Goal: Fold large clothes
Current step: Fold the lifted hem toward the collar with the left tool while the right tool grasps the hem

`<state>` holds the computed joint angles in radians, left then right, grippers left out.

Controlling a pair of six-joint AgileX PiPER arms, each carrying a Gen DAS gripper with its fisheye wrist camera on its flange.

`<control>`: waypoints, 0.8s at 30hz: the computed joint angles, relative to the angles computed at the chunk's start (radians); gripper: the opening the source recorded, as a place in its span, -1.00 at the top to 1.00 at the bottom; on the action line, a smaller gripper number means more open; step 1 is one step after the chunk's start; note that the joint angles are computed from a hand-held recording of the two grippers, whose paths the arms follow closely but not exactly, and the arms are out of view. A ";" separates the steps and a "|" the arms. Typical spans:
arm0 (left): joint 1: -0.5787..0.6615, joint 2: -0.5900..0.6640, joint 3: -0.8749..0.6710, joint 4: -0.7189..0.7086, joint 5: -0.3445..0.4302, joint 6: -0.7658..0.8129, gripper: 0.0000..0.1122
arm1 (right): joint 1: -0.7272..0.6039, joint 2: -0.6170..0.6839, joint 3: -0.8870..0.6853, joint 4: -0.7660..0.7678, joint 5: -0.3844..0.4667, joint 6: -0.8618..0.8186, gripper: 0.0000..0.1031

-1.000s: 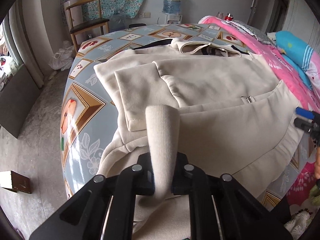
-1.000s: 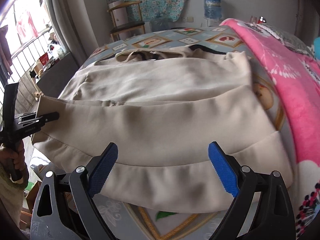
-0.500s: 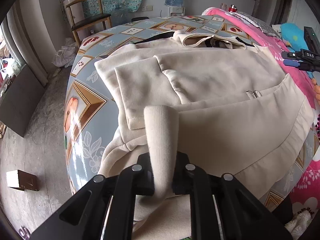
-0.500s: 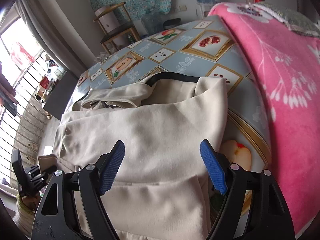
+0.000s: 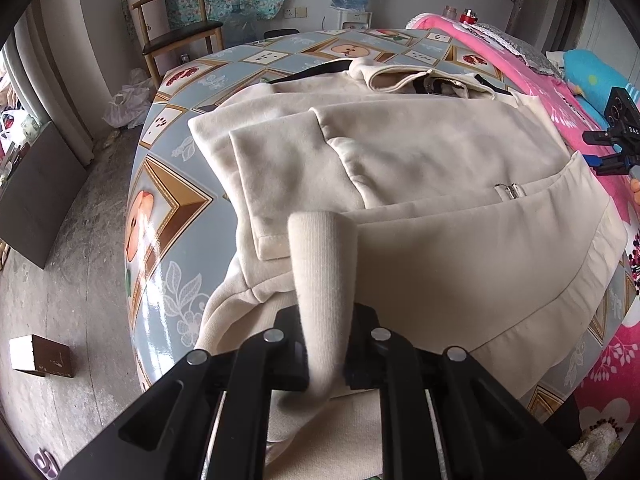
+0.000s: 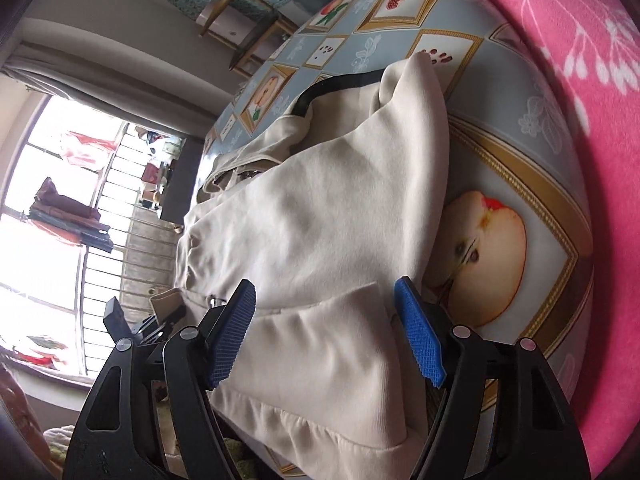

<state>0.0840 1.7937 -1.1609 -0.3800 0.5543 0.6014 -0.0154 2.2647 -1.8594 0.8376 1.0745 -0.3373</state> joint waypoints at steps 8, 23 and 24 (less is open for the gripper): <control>-0.004 -0.002 0.002 0.009 -0.008 -0.018 0.79 | 0.022 -0.076 0.127 -0.043 -0.022 -0.060 -0.17; -0.082 -0.046 0.076 0.243 -0.131 -0.288 0.82 | 0.463 -0.306 0.366 -1.208 -0.370 0.748 0.89; -0.082 -0.059 0.093 0.239 -0.151 -0.286 0.85 | 0.485 -0.315 0.382 -1.308 -0.371 0.843 0.90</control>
<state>0.0024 1.7352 -1.0684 -0.1409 0.4037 0.3158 0.4701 1.9500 -1.4770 -0.4706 0.7031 0.5062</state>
